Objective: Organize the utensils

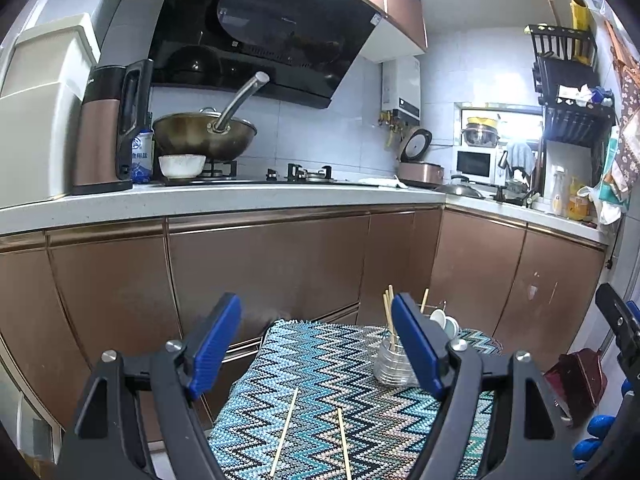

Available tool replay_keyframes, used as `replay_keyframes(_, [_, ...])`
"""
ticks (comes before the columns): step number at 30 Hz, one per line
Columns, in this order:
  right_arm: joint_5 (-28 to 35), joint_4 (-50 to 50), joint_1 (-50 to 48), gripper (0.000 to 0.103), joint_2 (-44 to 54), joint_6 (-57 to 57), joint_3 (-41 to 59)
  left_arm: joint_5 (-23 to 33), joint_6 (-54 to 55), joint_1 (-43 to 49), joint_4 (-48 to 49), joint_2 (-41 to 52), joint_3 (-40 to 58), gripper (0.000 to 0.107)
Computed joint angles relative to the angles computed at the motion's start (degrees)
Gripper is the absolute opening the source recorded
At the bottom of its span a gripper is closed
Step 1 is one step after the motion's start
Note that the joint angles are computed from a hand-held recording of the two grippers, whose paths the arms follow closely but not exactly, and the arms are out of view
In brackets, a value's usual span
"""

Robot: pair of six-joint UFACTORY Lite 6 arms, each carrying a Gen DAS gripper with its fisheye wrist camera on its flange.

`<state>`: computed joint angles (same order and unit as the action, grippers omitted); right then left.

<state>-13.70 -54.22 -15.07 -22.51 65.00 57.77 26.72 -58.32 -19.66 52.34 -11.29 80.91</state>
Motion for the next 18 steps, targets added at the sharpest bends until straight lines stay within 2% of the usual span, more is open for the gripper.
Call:
replay_keyframes(3, [0.55,-0.26,0.15,0.103,2.18,-0.15,1.05,-0.59,0.1,0.14,0.13,2.05,0.76,0.077])
replay_keyframes(8, [3.69,8.2,3.02,0.103,5.68,-10.47,2.4,-2.16,0.16,1.11,0.03,4.76,1.04,0.077])
replay_keyframes(12, [6.23,8.9,4.79,0.103,10.08,-12.8,4.54,-3.32,2.4,2.71,-2.48,7.14,2.02,0.077])
replay_keyframes(14, [6.57,7.89,5.05,0.103,11.95,-11.6,5.26,-3.55,4.11,3.61,-4.37,8.72,2.85,0.077])
replay_keyframes(18, [7.66,-3.08,5.88,0.103,15.11,-0.69,7.25,-4.17,9.25,5.66,-9.72,11.69,4.61,0.077])
